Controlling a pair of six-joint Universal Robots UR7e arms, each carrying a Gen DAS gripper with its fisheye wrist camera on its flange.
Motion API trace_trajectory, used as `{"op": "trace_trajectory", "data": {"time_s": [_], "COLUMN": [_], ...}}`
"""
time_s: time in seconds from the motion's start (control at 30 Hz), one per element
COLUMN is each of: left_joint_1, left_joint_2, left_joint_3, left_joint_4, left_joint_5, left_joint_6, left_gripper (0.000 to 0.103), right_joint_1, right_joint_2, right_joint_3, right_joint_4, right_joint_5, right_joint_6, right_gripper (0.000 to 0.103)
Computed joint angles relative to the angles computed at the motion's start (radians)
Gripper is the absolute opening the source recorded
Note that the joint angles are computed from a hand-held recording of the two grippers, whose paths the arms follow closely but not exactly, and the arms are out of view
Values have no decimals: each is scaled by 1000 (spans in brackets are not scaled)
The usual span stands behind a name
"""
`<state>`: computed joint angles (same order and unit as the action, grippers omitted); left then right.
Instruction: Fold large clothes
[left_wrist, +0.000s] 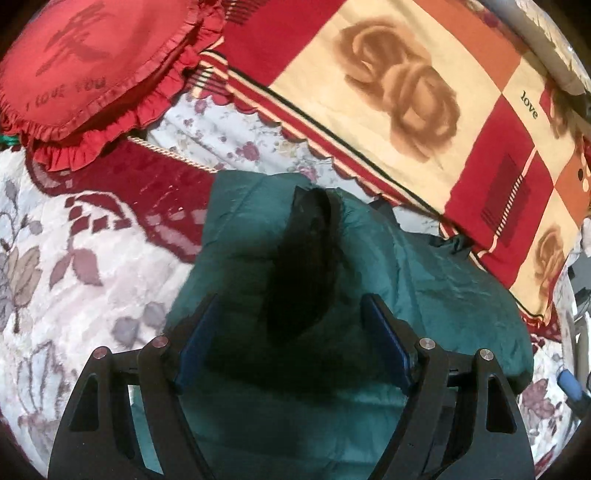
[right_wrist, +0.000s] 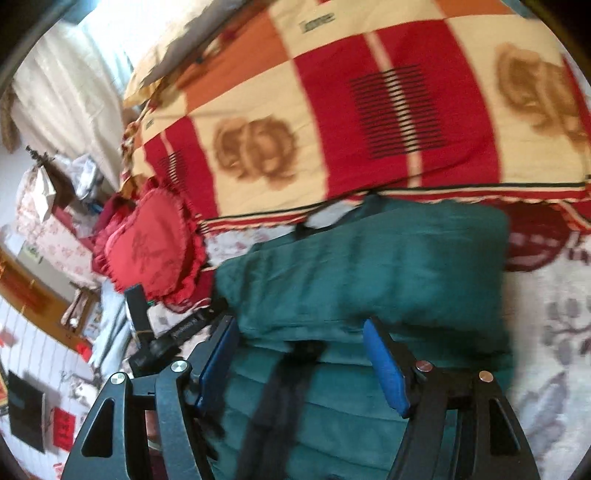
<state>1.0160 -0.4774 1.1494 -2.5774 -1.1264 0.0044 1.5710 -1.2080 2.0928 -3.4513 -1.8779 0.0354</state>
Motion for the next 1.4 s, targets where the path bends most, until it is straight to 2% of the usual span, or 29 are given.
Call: {"op": "trace_trajectory", "data": {"time_s": [0.07,0.1,0.2,0.33,0.4,0.5,0.57,0.6,0.67,0.7,0.73,0.87,1.1,1.13,1.17,1.2,1.3,1.4], "left_joint_1": [-9,-13,-24,-29,-16,14,36,40,44,45,47,38,16,11,5,-10,-19,-19], "left_joint_2": [3,6,4,-21,-23,-27,-40,-44,-42,-44,-49,-51,2,2,1,1,-21,-45], "left_joint_3": [11,3,-17,-9,-35,-76,-77,-78,-89,-82,-65,-49,-78,-69,-58,-52,-24,0], "left_joint_4": [-63,-56,-42,-145,-103,22,69,92,152,153,133,149,193,170,141,118,39,-32], "left_joint_5": [1,9,19,64,69,9,-78,-99,-134,-151,-180,-208,-141,-146,-136,-98,-100,-64], "left_joint_6": [46,59,87,144,115,41,-39,-66,-113,-123,-130,-145,-182,-156,-121,-72,2,51], "left_gripper": [45,20,7,5,5,5,5,10,40,67,76,76,75,65,48,18,16,16], "right_joint_1": [-11,-18,-20,-30,-30,-35,-35,-30,-24,-21,-20,-18,-35,-34,-32,-29,-22,-15], "right_joint_2": [-25,-36,-37,-25,-1,26,34,40,45,44,44,32,4,3,2,3,12,40], "right_joint_3": [26,35,33,26,0,-26,-30,-35,-40,-39,-38,-24,10,13,14,12,0,-32], "right_joint_4": [-26,-31,-48,-70,-55,-45,-48,-45,-37,-35,-34,-40,-46,-50,-53,-53,-54,-59], "right_joint_5": [-26,-41,-102,-110,-115,-96,-78,-81,-86,-85,-85,-80,-50,-56,-65,-76,-107,-144], "right_joint_6": [-3,-1,7,0,7,33,31,27,20,17,16,14,51,49,45,41,31,23], "right_gripper": [67,67,67,67,67,67,67,67,67,67,67,67,67,67,67,67,67,67]}}
